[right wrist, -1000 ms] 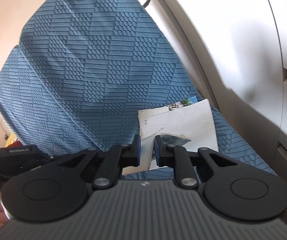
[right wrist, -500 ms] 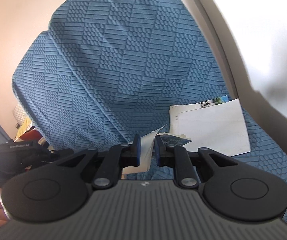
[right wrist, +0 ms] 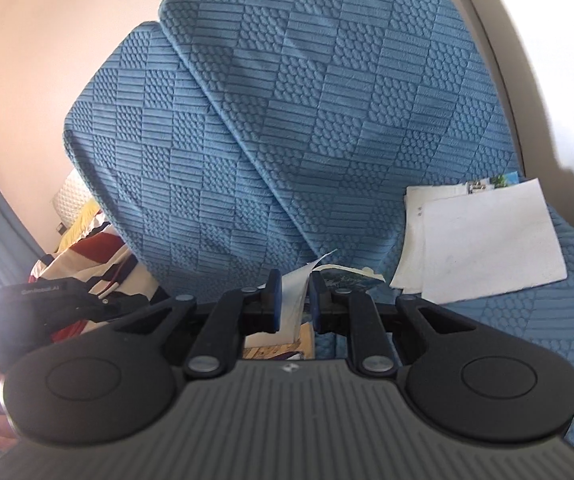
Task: Organize objects
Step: 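Carry the white paper with both grippers toward the book stack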
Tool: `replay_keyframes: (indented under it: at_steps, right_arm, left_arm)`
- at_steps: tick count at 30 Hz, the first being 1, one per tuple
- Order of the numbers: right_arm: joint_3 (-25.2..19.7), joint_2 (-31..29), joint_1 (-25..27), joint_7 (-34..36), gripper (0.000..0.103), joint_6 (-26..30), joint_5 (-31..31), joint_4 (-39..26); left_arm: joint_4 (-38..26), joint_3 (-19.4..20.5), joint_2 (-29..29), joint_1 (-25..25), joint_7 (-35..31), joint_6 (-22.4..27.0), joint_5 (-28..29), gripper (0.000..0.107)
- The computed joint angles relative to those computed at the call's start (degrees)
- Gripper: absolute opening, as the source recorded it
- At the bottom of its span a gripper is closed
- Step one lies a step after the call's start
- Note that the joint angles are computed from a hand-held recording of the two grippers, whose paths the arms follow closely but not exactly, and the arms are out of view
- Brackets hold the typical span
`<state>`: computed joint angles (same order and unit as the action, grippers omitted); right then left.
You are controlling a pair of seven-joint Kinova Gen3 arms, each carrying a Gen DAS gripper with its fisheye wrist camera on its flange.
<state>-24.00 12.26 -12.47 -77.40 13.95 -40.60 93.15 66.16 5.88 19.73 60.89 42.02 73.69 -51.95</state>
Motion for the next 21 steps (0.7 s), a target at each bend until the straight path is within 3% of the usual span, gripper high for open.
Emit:
replay_keyframes:
  at_steps: [5,10,21]
  right_arm:
    - [0.53,-0.09,-3.59,-2.61,0.018,-1.87,2.43,1.60]
    - [5.00,0.36,-9.81,-10.87,0.018,0.48,10.18,1.43]
    - [5.43,0.46,-11.63,-13.74,0.018,5.03,15.11,0.68]
  left_arm:
    - [1.10,0.58,-0.25,3.40,1.97,6.00,-0.71,0.039]
    - [6.31,2.59,-2.29,4.10,7.57,6.58,-0.64,0.039]
    - [10.64,6.16,-3.20,3.49,12.45,7.31,-0.92,0.041]
